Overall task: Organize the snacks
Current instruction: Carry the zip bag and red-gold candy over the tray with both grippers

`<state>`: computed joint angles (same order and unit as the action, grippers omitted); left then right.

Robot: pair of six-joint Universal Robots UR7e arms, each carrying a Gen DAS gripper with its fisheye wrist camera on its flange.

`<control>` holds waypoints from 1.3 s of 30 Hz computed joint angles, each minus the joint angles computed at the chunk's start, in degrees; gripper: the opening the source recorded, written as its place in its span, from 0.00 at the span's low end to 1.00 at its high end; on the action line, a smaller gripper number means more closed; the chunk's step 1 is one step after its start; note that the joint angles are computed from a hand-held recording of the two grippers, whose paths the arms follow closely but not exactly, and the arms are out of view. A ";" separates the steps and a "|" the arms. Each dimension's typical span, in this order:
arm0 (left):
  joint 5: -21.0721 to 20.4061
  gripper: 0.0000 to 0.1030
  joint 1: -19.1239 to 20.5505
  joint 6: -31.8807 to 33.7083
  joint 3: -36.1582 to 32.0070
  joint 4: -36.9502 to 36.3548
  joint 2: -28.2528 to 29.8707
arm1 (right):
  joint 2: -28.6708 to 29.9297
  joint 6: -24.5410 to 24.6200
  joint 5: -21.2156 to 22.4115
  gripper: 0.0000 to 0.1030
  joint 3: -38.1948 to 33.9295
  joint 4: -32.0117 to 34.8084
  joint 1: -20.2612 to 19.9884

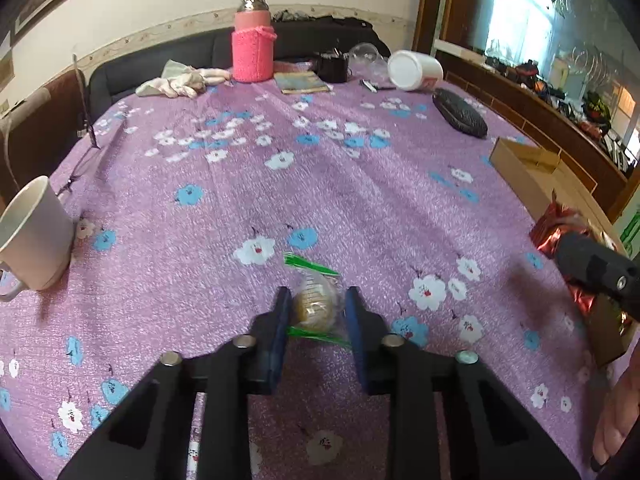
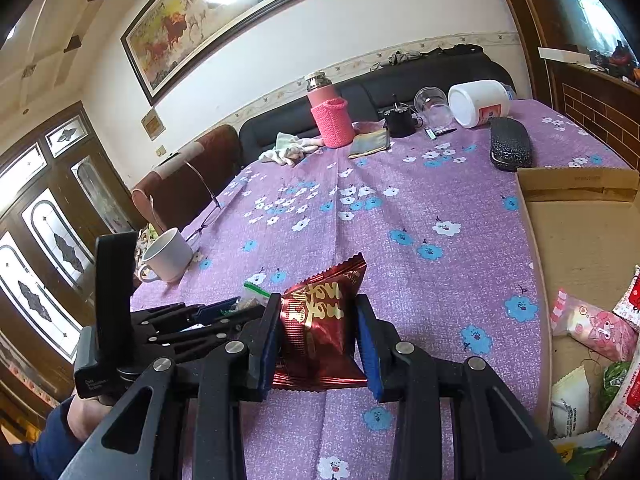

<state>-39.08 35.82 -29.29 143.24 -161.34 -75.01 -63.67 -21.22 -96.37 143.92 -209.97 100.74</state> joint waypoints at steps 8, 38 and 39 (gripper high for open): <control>1.70 0.22 -1.56 1.43 0.85 -3.04 0.14 | 0.21 -0.01 -0.12 0.37 0.01 -0.02 0.02; 11.65 0.22 -7.97 3.28 3.20 -7.41 2.85 | 1.22 -0.48 -1.48 0.37 -0.32 -0.68 0.74; 11.87 0.22 -8.12 3.15 3.27 -7.40 2.98 | 1.28 -0.50 -1.50 0.37 -0.34 -0.72 0.75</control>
